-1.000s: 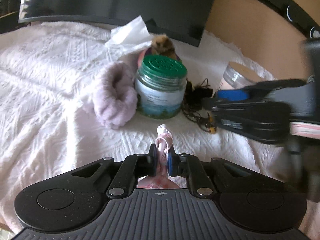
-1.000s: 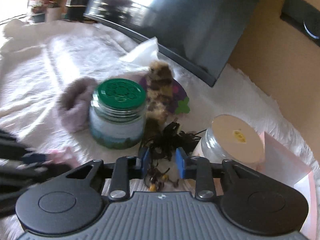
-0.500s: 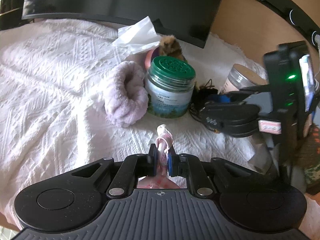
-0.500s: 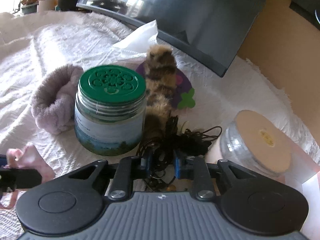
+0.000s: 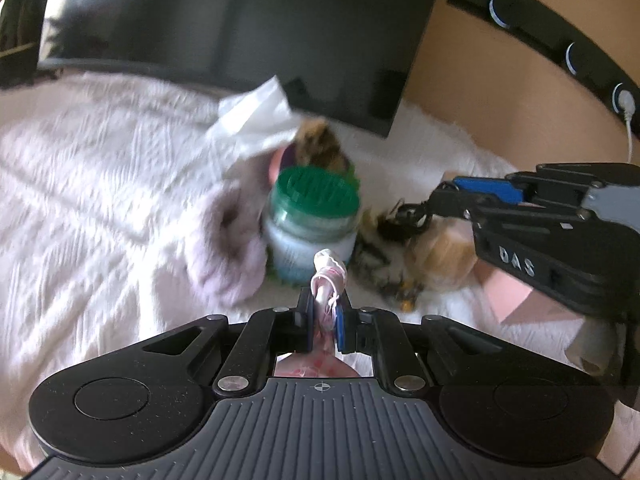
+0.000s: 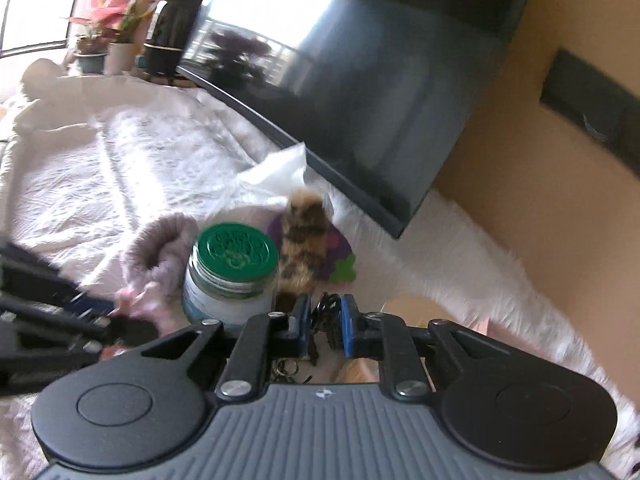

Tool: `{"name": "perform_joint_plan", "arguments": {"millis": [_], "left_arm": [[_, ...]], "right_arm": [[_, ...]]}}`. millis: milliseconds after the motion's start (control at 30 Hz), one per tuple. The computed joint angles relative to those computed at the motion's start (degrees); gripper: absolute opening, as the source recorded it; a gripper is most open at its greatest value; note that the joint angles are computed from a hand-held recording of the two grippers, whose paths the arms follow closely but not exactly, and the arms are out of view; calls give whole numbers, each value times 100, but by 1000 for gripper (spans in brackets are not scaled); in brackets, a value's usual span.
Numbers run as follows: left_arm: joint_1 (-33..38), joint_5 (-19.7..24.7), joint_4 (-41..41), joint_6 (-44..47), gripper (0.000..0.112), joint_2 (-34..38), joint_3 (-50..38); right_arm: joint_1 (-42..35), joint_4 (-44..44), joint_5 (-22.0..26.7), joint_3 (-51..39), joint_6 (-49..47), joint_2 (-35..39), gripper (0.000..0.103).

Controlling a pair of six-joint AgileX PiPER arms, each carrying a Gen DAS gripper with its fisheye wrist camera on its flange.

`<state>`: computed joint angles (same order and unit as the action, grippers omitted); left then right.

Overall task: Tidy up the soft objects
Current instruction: 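Carry the ribbon and cord over the pink box and open both tools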

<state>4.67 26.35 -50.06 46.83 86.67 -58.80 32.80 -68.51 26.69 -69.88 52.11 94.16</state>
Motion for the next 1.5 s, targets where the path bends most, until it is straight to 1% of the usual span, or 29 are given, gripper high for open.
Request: {"name": "perform_joint_plan", "arguments": {"millis": [167, 267, 367, 467, 533, 633, 700, 833, 933, 1067, 1133, 1233, 1300, 1367, 1467, 1500], "left_arm": [[-103, 101, 250, -333, 13, 146, -623], [-187, 286, 614, -852, 13, 448, -1282], [-332, 418, 1206, -1455, 13, 817, -1979], [-501, 622, 1936, -2126, 13, 1269, -2821], [-566, 844, 2208, -2445, 13, 1523, -3325], [-727, 1066, 2535, -2799, 13, 1811, -3928], [-847, 1186, 2607, -2915, 13, 1936, -4216], [-1213, 1355, 2697, -3055, 13, 2175, -4663], [-1537, 1543, 2678, -3166, 13, 2422, -5105], [-2007, 1725, 2696, -3232, 13, 2734, -5664], [-2237, 1871, 2698, -3223, 13, 2910, -5938], [-2505, 2058, 2759, -3217, 13, 3138, -6233], [-2654, 2230, 2856, -3293, 13, 3356, -6525], [-2755, 2431, 2929, -3349, 13, 3541, -6773], [-2802, 2786, 2979, -3468, 13, 3783, -7181], [-2823, 2983, 3005, -3561, 14, 3968, -7495]], "right_arm": [[4, -286, -106, 60, -4, -307, 16], [-97, -88, -201, -119, -331, -346, 16], [-220, 104, -283, -351, -666, -316, 16], [-425, 761, -336, -745, -1373, -227, 15], [-583, 1337, -319, -1027, -1935, -181, 15], [-797, 1852, -228, -1319, -2411, -176, 15], [-955, 2151, -150, -1406, -2665, -256, 15], [-1283, 2403, 36, -1345, -2781, -517, 15], [-1659, 2726, 162, -1242, -2912, -754, 15], [-2155, 2736, 313, -1126, -2780, -1015, 15], [-2486, 3074, 373, -1107, -2988, -1079, 15], [-2949, 3584, 297, -951, -3327, -1137, 16], [-3241, 4052, 224, -843, -3655, -1126, 16], [-3448, 4328, 160, -722, -3814, -1087, 16], [-3734, 4911, 59, -586, -4180, -1027, 16], [-3816, 5179, 45, -578, -4358, -1004, 17]]}}
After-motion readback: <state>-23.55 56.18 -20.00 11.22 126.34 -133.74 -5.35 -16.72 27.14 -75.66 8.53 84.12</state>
